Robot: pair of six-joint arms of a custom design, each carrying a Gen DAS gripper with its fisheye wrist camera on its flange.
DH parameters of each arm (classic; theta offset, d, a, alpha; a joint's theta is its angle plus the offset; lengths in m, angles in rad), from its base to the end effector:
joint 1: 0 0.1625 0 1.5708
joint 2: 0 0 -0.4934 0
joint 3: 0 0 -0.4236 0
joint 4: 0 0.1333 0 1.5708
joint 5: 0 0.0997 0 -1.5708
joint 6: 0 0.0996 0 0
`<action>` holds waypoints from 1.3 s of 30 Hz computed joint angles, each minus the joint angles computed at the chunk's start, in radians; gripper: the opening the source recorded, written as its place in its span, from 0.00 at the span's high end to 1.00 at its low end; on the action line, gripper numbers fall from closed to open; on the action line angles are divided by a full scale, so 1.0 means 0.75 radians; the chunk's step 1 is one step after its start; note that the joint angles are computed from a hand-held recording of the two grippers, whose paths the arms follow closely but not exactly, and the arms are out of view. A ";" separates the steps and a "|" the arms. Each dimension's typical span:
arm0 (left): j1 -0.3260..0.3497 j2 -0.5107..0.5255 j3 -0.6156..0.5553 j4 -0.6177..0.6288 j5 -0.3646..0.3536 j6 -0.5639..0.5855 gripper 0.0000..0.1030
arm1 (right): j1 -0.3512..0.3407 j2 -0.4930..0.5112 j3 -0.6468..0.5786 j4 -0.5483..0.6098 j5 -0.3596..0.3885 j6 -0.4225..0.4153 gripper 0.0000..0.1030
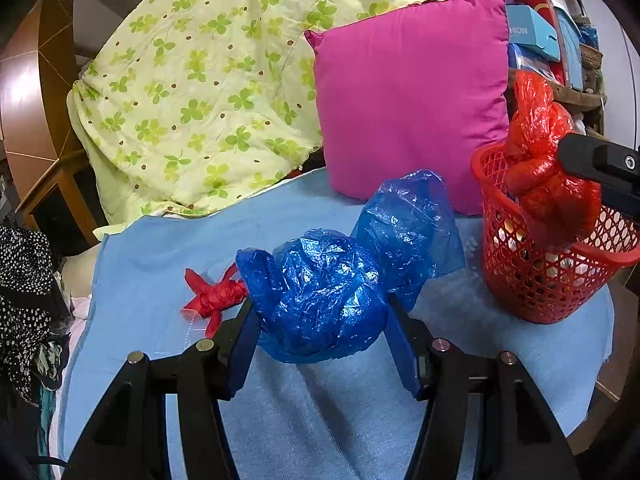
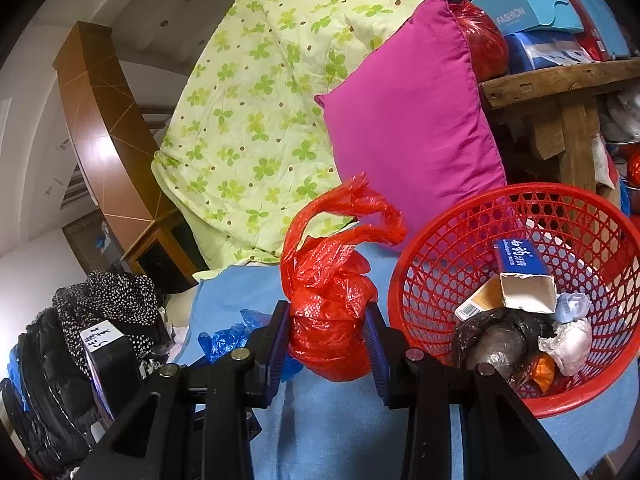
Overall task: Collect trash
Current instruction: 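Carry the blue bag with the left tool while the right tool carries the red bag to the basket, then open both tools over the red basket to drop the blue and red bags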
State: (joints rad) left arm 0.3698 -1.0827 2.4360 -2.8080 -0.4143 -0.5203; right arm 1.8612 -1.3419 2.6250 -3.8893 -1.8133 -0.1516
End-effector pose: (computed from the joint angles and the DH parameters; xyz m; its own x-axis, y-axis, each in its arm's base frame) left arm -0.3078 -0.3601 0.1333 -0.5009 0.1805 -0.8465 0.7804 0.5171 -0.3515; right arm 0.2097 -0.3195 0.2733 -0.9558 -0.1530 0.2510 -0.2938 0.4711 -0.8317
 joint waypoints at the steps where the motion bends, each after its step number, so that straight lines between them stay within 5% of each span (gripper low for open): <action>1: 0.000 -0.002 -0.002 0.003 0.000 -0.004 0.40 | 0.001 0.000 0.001 -0.004 0.002 0.001 0.62; 25: -0.063 0.036 -0.087 0.103 0.062 -0.025 0.39 | -0.118 -0.096 0.062 -0.149 0.188 0.056 0.62; 39: -0.092 0.182 -0.243 -0.182 -0.113 0.258 0.39 | -0.410 -0.323 0.161 -0.244 0.425 0.275 0.62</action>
State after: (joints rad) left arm 0.3011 -0.9461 2.2537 -2.9447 -0.4993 -0.3269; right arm 1.5535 -1.5841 2.7455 -4.0726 -1.4943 0.0549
